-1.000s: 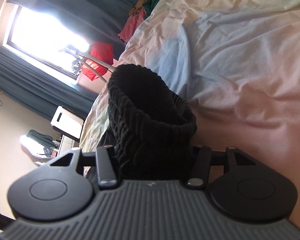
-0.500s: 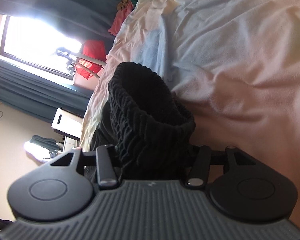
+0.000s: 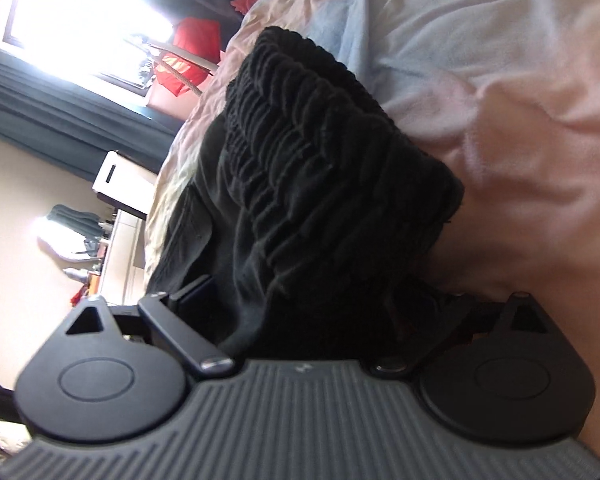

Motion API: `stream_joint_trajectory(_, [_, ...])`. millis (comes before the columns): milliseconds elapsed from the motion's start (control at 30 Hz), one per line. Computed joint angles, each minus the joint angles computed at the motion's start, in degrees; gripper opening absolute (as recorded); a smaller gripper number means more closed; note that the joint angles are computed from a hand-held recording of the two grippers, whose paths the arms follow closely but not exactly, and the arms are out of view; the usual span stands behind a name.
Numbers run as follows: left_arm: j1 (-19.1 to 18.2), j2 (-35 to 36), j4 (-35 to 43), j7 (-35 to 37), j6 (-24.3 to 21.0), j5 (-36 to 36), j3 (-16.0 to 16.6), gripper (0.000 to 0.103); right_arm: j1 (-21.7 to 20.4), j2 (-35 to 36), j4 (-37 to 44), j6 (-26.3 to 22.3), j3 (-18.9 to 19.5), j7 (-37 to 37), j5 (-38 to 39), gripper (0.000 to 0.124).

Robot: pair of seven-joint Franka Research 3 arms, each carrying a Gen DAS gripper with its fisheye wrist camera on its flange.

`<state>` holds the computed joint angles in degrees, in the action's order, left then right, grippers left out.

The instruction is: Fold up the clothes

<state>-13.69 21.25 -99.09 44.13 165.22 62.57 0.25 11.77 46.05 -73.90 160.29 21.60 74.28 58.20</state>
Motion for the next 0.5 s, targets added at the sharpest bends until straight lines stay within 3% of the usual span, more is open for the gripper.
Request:
stream_joint_trajectory(33, [-0.1,-0.1,0.0,-0.1,-0.3,-0.2,0.0,0.092,-2.0,0.8,0.7,-0.6,2.9,-3.8,2.6,0.099])
stream_joint_trajectory(167, [0.3,1.1,2.0,0.0,-0.5,-1.6,-0.2,0.092,-6.1,0.6,0.5,-0.3,8.9,-17.1,13.8,0.099])
stream_joint_trajectory(233, [0.6,2.2,3.3,0.2,0.0,-3.1,-0.2,0.092,-5.2,0.4,0.8,-0.7,7.7,-17.8,14.4,0.099])
stream_joint_trajectory(300, [0.7,2.7,4.1,0.9,0.6,-4.4,0.0,0.092,-1.4,-0.1,1.3,-1.4,2.2,-11.6,9.3,0.095])
stream_joint_trajectory(367, [0.9,2.5,4.1,1.9,1.3,-5.5,0.2,0.092,1.8,-0.1,1.7,-2.1,-2.3,-5.3,3.3,0.073])
stream_joint_trajectory(400, [1.0,1.7,3.2,1.9,1.9,-5.7,0.4,0.092,2.9,0.1,2.0,-2.4,-3.9,-2.3,0.1,0.069])
stream_joint_trajectory(500, [2.1,0.2,2.3,1.8,3.8,-8.7,0.2,0.092,1.6,0.4,2.0,-2.0,-2.6,0.5,0.0,0.055])
